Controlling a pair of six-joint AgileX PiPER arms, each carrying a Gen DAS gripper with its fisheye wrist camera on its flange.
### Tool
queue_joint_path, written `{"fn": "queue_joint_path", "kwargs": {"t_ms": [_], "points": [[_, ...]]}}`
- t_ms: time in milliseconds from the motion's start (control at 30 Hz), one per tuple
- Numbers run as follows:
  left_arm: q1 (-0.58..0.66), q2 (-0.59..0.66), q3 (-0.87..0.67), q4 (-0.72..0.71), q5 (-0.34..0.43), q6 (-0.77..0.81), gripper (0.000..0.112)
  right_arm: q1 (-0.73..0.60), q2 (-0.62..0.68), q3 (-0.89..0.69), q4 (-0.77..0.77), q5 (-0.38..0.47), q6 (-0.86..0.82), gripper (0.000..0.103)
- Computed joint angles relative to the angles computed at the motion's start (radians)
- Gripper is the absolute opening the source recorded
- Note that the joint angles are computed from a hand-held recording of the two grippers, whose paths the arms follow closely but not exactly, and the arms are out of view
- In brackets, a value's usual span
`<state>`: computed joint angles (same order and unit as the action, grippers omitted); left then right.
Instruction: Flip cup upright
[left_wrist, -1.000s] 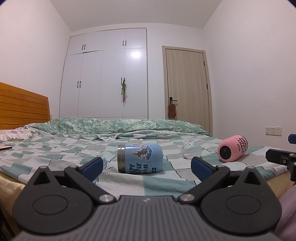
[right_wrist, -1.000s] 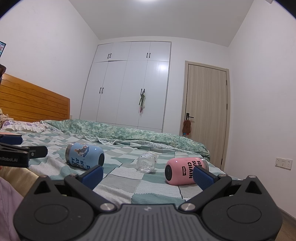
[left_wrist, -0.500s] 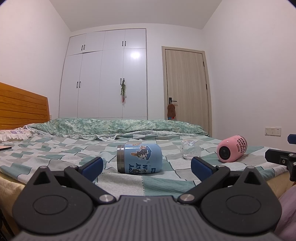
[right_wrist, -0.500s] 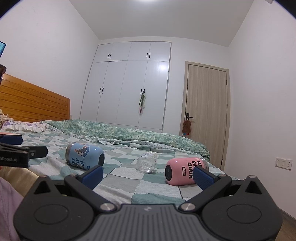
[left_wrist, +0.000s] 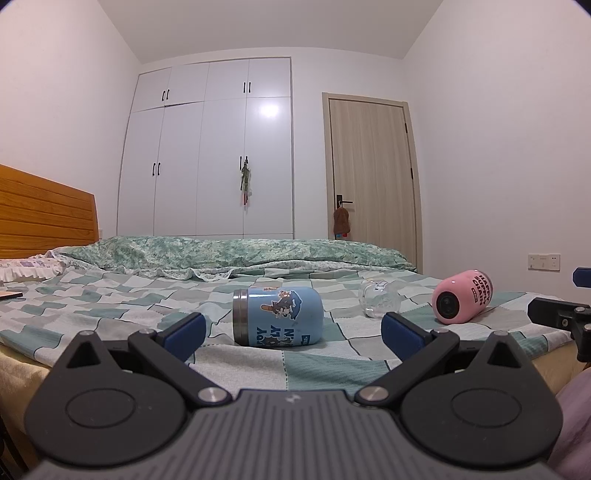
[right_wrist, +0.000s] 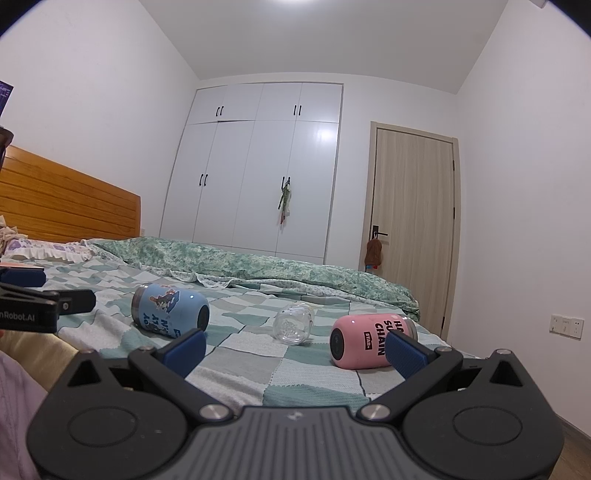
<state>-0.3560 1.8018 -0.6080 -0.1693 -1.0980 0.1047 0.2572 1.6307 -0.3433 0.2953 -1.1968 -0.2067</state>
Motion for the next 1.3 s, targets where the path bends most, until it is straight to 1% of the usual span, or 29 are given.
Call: {"fn": "queue_joint_path", "kwargs": {"t_ms": [733, 933, 1033, 1100, 1200, 1300], "points": [[0.001, 0.000, 0.002, 0.004, -0.003, -0.003, 0.103, -0.001, -0.001, 0.001, -0.001, 0.000, 0.001, 0.103], [-0.006, -0.012, 0.001, -0.007, 0.018, 0.006, 0.103, 0.003, 0.005, -0.015, -0.003, 0.024, 0.002, 0.103], [0.012, -0.018, -0.017, 0.029, 0.052, -0.007, 0.103, -0.004, -0.008, -0.031, -0.010, 0.065, 0.012, 0.103], [0.026, -0.023, -0.037, 0.060, 0.078, -0.021, 0.103, -0.018, -0.018, -0.053, -0.023, 0.112, 0.024, 0.103], [0.047, -0.023, -0.093, 0.092, 0.142, -0.039, 0.103, -0.034, -0.024, -0.106, -0.035, 0.195, 0.018, 0.103], [0.064, -0.019, -0.168, 0.112, 0.216, -0.053, 0.103, -0.057, -0.040, -0.194, -0.052, 0.320, 0.003, 0.103]]}}
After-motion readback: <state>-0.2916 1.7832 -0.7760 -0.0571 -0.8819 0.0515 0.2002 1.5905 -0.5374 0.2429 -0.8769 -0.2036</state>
